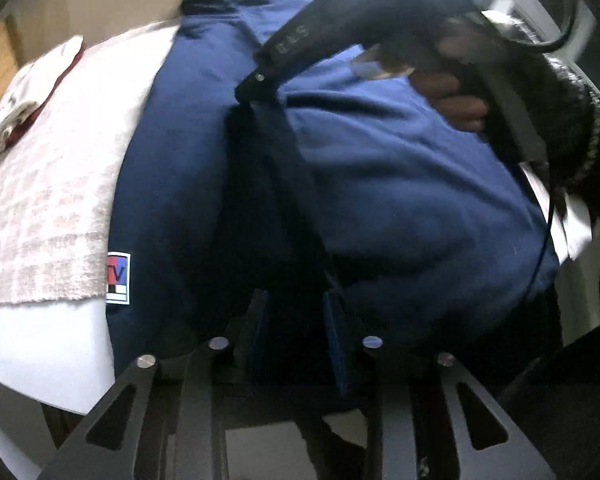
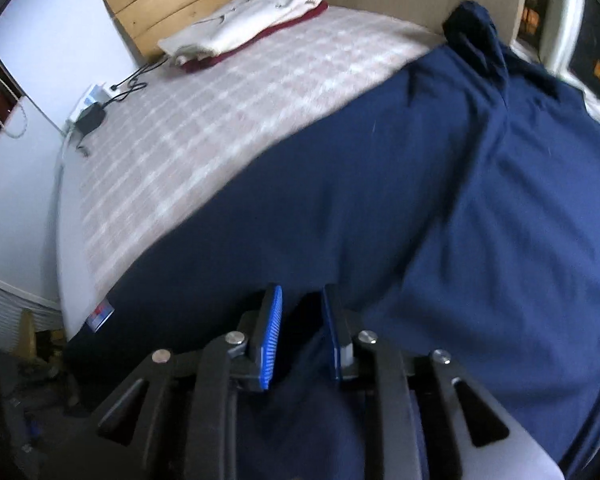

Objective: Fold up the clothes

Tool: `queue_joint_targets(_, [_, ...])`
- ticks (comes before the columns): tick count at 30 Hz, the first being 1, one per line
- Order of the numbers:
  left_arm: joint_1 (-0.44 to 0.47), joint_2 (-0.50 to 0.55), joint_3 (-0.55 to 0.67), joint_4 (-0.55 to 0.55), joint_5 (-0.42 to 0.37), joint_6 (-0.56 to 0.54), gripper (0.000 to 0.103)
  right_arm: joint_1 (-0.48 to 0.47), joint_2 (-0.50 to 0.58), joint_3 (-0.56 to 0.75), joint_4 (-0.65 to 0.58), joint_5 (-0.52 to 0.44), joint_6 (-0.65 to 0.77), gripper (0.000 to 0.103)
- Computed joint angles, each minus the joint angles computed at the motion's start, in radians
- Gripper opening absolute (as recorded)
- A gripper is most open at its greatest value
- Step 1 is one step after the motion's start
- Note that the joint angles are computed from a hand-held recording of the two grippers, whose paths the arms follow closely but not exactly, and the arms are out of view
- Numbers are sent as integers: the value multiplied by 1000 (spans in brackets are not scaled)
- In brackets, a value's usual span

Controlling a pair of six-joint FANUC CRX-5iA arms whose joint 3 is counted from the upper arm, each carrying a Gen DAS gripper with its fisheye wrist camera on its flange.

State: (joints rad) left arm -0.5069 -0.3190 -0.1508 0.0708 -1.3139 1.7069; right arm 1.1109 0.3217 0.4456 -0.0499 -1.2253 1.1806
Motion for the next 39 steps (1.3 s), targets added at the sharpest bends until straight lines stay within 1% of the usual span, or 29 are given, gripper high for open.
queue_joint_targets(2, [15, -21, -24, 52, -12, -61, 30, 9, -89, -94, 5, 21, -79, 21])
queue_joint_targets(4, [33, -49, -54, 110, -29, -124, 30, 17, -229, -236, 34, 59, -227, 21])
queue_joint_targets(6, [31, -81, -68, 125, -60, -164, 30, 41, -347, -363, 115, 76, -398, 21])
queue_joint_targets(7, [36, -94, -71, 134, -67, -178, 30, 67, -420, -436, 180, 64, -511, 21])
queue_joint_targets(8, [42, -108, -74, 142, -74, -193, 30, 104, -497, -509, 247, 37, -639, 21])
queue_joint_targets(10, [55, -134, -79, 161, -89, -222, 30, 190, -640, -627, 366, -53, -887, 22])
queue_joint_targets(13, [70, -143, -87, 222, -55, -276, 30, 373, -817, -748, 499, -218, -1235, 22])
queue_joint_targets(15, [44, -118, -73, 249, -10, -298, 31, 492, -889, -783, 557, -330, -1392, 22])
queue_joint_targets(16, [27, -101, -63, 259, 7, -301, 31, 538, -909, -789, 578, -373, -1441, 22])
queue_joint_targets(17, [2, -78, -56, 277, 36, -302, 31, 562, -915, -785, 593, -403, -1457, 22])
queue_joint_targets(18, [-22, -55, -48, 295, 65, -305, 31, 563, -912, -775, 603, -417, -1441, 22])
queue_joint_targets(22, [-121, 54, -6, 358, 171, -304, 31, 448, -874, -712, 623, -380, -1243, 23])
queue_joint_targets(23, [-151, 89, 25, 348, 190, -295, 31, 402, -860, -692, 620, -360, -1177, 23])
queue_joint_targets(24, [-178, 124, 57, 339, 207, -287, 31, 326, -835, -665, 603, -324, -1083, 25])
queue_joint_targets(26, [-211, 180, 122, 305, 215, -267, 31, 185, -781, -605, 567, -261, -903, 25])
queue_joint_targets(30, [-244, 326, 309, 177, 187, -147, 31, -132, -626, -439, 429, -116, -517, 25])
queue_joint_targets(32, [-240, 383, 383, 138, 171, -101, 31, -292, -518, -319, 310, -50, -323, 25])
queue_joint_targets(33, [-237, 415, 424, 120, 162, -80, 31, -362, -451, -251, 257, -35, -235, 25])
queue_joint_targets(35, [-231, 480, 511, 87, 143, -67, 31, -474, -314, -107, 172, -34, -87, 25])
queue_joint_targets(36, [-228, 526, 579, 58, 126, -56, 31, -510, -253, -53, 153, -49, -40, 25])
queue_joint_targets(37, [-222, 562, 630, 46, 112, -53, 31, -543, -191, 5, 138, -68, 3, 25])
queue_joint_targets(39, [-204, 665, 777, 28, 77, -56, 31, -599, -88, 98, 99, -91, 63, 25])
